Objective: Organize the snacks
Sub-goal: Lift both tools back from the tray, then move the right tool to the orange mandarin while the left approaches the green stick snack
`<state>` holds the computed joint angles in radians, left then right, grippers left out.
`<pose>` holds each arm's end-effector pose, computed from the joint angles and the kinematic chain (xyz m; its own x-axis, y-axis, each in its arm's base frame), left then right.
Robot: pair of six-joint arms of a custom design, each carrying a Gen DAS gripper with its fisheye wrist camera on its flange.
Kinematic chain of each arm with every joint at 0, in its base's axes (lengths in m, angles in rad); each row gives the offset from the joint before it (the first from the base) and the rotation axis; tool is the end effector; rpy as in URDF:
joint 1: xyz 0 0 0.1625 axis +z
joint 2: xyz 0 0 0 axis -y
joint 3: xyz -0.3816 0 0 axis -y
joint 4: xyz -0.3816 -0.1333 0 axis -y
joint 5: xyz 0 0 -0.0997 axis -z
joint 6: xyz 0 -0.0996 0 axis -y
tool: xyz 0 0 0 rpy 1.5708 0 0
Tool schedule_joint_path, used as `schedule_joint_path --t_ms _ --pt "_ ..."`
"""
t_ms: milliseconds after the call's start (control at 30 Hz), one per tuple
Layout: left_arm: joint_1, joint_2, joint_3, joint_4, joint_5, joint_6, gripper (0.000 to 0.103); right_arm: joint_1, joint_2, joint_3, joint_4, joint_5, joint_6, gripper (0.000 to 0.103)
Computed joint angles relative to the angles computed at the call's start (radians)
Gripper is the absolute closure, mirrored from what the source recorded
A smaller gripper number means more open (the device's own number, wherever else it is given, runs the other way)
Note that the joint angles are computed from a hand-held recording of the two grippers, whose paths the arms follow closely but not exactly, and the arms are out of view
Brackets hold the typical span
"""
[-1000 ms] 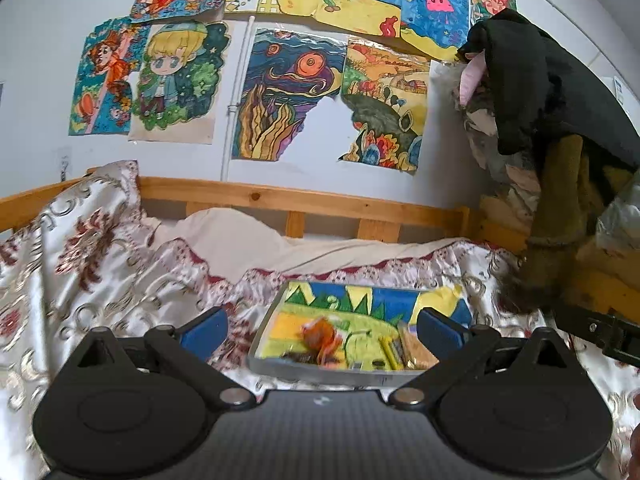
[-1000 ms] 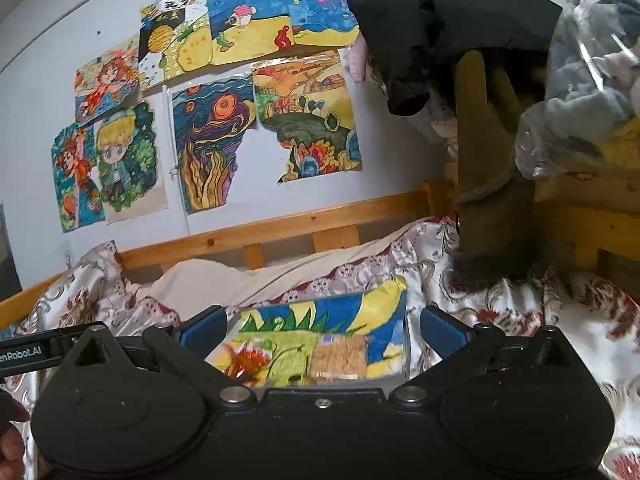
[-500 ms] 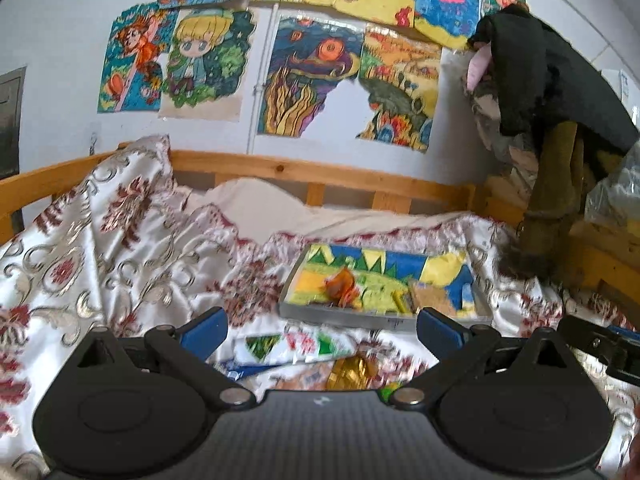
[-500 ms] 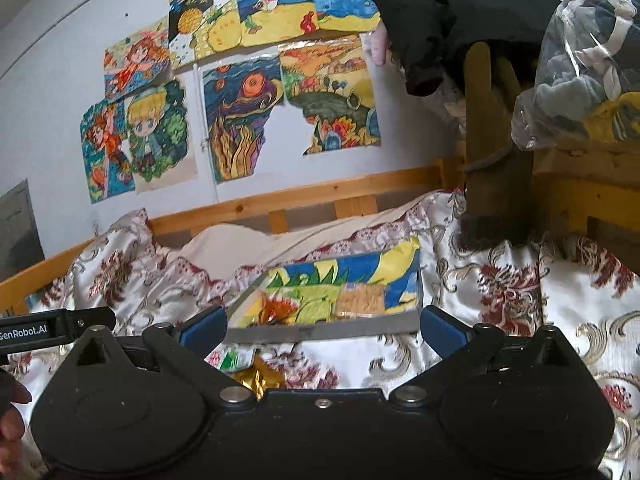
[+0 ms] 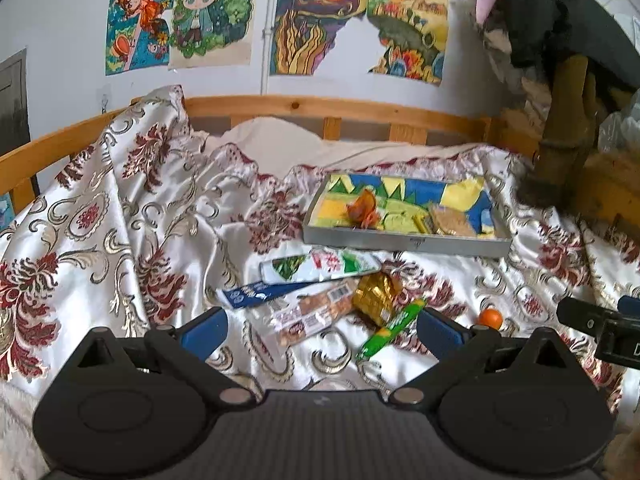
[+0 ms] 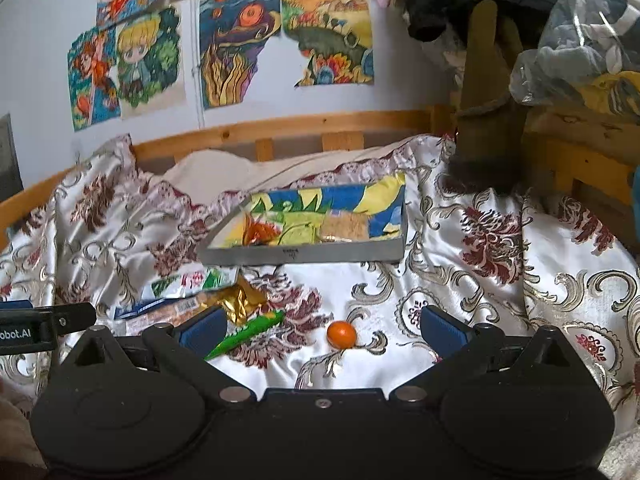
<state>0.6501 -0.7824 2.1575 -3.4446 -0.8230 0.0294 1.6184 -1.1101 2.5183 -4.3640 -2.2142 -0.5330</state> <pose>-0.2503 -0.4429 0.0408 -0.6818 0.4022 -0.6110 0.7194 0.5199 -0.4605 0.0891 -0.3243 0.2110 -0.7080 0.3807 0.5948 -0.4279 0.4388 -0.7902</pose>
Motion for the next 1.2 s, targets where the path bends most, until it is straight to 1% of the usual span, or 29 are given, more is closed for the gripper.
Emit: schedule_joint_path --t_ms 133,367,600,800,1033,1200 --pt "-0.001 -0.003 -0.002 0.047 0.015 -0.024 0.0 0.003 -0.006 -0.007 0.049 -0.031 0.018 0.001" --pt "-0.007 0.002 -0.008 0.075 0.035 -0.024 0.0 -0.006 -0.027 -0.007 0.101 -0.038 0.054 0.001" --pt "-0.012 -0.009 -0.028 0.187 0.043 -0.058 0.0 -0.009 -0.037 -0.012 0.141 -0.049 0.069 0.001" --pt "0.002 -0.022 -0.06 0.294 0.006 -0.075 0.0 -0.016 -0.066 -0.017 0.229 -0.062 0.11 0.001" --pt "0.026 -0.022 -0.112 0.387 -0.022 -0.095 0.0 -0.019 -0.074 -0.03 0.28 -0.07 0.123 0.001" --pt "0.047 -0.011 -0.16 0.446 -0.045 -0.087 0.0 -0.027 -0.092 -0.038 0.346 -0.067 0.141 0.001"
